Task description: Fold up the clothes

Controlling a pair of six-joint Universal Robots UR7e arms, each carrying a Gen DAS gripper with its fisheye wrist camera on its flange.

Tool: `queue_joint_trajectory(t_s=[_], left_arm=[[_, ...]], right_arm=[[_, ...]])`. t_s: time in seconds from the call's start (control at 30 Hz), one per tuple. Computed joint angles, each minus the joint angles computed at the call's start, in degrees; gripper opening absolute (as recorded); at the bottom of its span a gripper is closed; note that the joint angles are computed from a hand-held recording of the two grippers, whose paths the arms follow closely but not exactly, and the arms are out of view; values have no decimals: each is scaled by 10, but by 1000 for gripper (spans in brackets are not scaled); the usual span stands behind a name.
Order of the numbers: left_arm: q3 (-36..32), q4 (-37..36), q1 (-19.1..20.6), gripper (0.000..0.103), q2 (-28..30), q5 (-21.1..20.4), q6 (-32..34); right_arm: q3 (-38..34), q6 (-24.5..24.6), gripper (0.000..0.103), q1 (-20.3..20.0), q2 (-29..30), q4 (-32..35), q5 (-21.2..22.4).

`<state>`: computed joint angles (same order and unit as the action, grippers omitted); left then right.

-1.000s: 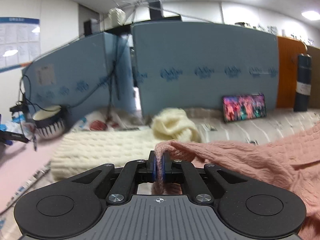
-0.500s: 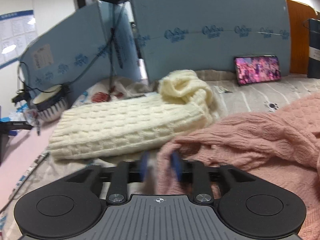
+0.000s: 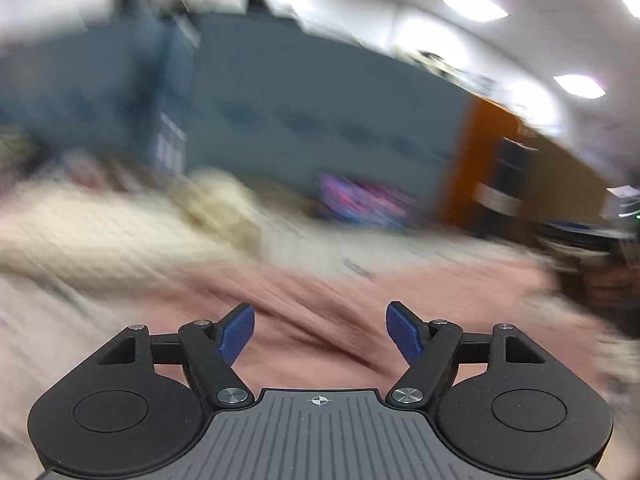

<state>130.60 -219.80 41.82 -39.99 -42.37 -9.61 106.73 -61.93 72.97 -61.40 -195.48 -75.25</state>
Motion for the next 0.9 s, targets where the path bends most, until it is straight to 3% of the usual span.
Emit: queue_joint_trajectory(t_s=[0.07, 0.13, 0.17, 0.23, 0.3, 0.4, 0.5, 0.6, 0.63, 0.7, 0.73, 0.8, 0.9], left_arm=[[-7, 51, 8, 73, 0, -47, -14], [-13, 70, 6, 68, 9, -66, 8], [-14, 64, 5, 37, 16, -74, 32], [-12, 38, -3, 7, 28, -78, 68], [-6, 4, -12, 5, 38, -86, 100], [10, -46, -24, 5, 43, -139, 148], [13, -27, -27, 6, 45, -192, 178], [10, -4, -29, 20, 55, -215, 195], [12, -16, -32, 29, 61, -215, 205], [30, -56, -32, 57, 57, -244, 228], [41, -81, -32, 76, 55, -259, 237], [63, -143, -38, 82, 53, -259, 247], [87, -224, -60, 82, 61, -177, 230]], right_arm=[[17, -11, 83, 3, -9, 29, 18], [34, -28, 83, 7, -16, 48, 28], [42, -37, 83, 9, -19, 54, 31], [55, -44, 83, 11, -24, 65, 35], [68, -45, 83, 11, -31, 76, 40], [87, -29, 83, 8, -49, 100, 51], [98, 0, 83, 1, -72, 144, 64], [110, 22, 83, -12, -102, 209, 87], [116, 28, 83, -17, -113, 231, 95], [125, 41, 83, -29, -138, 288, 108], [128, 43, 83, -36, -150, 319, 116], [137, 40, 83, -50, -172, 378, 129], [145, 48, 83, -66, -196, 450, 136]])
